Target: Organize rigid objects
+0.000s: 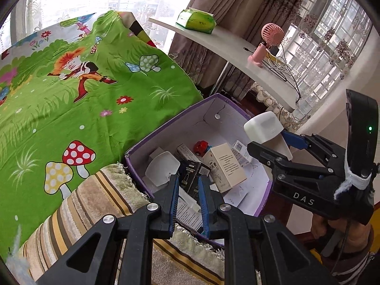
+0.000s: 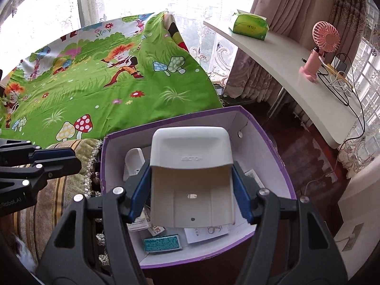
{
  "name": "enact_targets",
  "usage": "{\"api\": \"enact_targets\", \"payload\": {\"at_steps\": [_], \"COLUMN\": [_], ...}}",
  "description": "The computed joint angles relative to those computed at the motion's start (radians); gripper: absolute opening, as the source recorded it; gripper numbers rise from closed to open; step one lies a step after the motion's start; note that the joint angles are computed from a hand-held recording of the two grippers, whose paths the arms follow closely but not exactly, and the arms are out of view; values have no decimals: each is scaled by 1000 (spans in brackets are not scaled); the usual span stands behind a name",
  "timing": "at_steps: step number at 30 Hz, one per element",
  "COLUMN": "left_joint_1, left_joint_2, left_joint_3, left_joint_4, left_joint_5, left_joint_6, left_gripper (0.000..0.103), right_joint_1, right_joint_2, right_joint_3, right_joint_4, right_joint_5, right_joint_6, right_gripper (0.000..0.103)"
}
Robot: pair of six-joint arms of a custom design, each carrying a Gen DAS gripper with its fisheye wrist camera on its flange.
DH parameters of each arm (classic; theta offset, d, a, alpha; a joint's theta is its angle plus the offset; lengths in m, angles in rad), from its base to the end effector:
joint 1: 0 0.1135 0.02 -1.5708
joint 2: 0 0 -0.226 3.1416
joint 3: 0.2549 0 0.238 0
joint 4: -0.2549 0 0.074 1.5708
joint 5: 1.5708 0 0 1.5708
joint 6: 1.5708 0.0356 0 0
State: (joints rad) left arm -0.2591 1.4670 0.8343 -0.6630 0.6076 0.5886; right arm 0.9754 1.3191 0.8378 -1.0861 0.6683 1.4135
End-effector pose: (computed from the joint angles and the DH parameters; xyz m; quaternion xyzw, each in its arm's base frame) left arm 0.2324 -0.0826 0.1511 0.4261 0.8447 -0.2709 0.1777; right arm 0.1282 0.1499 0.1770 0.2058 0.9220 -0.1190 0.3056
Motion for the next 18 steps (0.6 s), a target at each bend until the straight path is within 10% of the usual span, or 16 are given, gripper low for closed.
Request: {"api": "enact_targets", "payload": {"at_steps": [7,18], "left_joint_1": [48,48], "left_joint_2": [2,80], "left_joint_3": [-11,-14], "left_joint_4": [-55,-96], "left_joint_5": [22,15], "left_joint_6": [9,8], "left_gripper": [56,76], "right_joint_1": [56,205], "right_joint_2": [7,39], "right_joint_3": [-6,-8], "right_joint_4": [-78,-208], "right_joint_5": [-12,-70], "right_joint_6": [132,418], "right_gripper": [73,79]}}
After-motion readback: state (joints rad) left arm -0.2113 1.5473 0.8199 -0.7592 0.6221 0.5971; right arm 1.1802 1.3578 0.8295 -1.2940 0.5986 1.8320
